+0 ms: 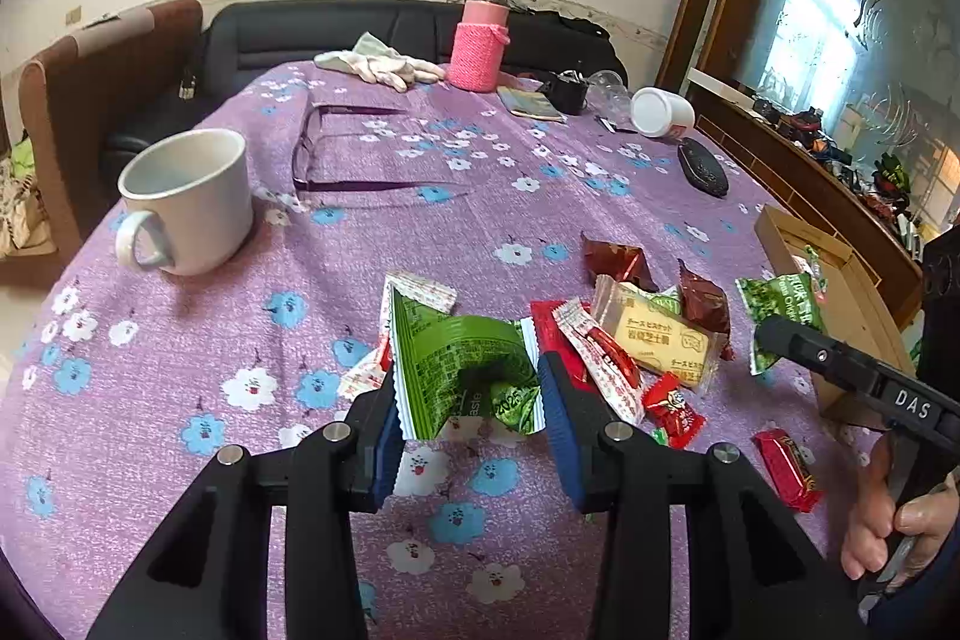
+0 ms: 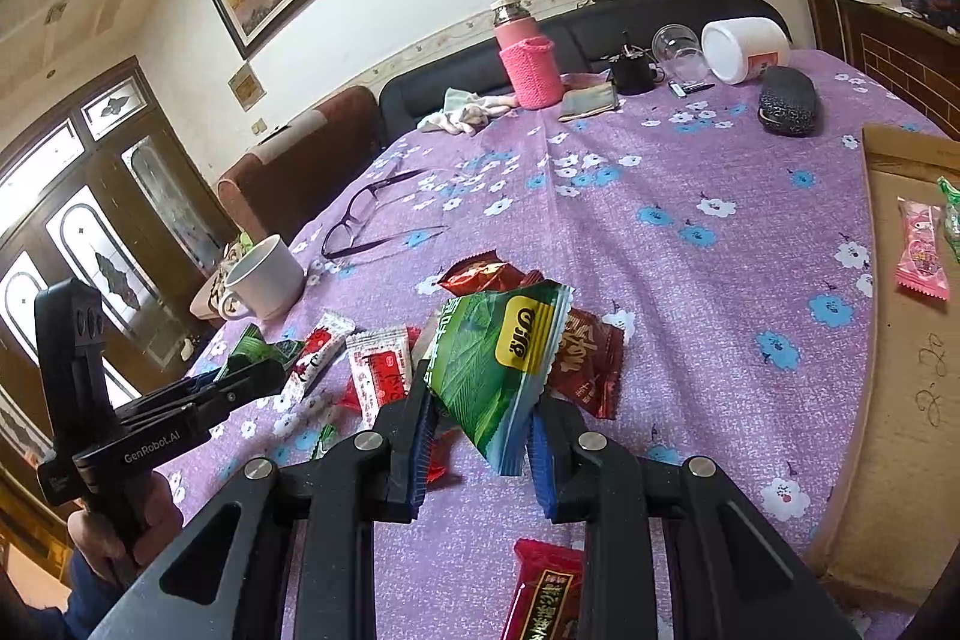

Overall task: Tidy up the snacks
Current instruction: 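Carry both green snack packs toward the cardboard tray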

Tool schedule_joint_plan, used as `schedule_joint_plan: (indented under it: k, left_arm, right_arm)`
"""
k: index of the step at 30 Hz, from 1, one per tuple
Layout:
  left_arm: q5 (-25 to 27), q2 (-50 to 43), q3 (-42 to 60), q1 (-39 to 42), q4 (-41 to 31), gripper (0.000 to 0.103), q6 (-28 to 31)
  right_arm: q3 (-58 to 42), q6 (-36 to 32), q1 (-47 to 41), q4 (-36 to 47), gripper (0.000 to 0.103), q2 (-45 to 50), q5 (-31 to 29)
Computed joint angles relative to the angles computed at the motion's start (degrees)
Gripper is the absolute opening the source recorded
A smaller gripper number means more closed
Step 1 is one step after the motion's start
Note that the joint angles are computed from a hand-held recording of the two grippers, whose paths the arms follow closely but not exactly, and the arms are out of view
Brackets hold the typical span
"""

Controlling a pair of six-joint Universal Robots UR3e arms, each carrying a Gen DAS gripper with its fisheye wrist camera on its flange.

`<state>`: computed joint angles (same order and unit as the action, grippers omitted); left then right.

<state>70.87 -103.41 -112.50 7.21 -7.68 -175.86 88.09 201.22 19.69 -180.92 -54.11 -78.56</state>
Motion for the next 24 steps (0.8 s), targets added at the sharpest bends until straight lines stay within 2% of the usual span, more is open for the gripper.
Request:
schedule_joint_plan:
  k: [8,24]
  left_arm:
    - [4.08,0.41,-1.83,-1.58,4.98,0.040,-0.07]
    - [5.41,0.41,-2.28,-2.09,6.84,0.040,-0.14]
  right_arm:
    - [3.38,2.60,-1.14,-3.23,0.029,-1.68,-0.92]
    - [6.97,5.21,-2.82,-5.69,0.029,-3.61,-1.85]
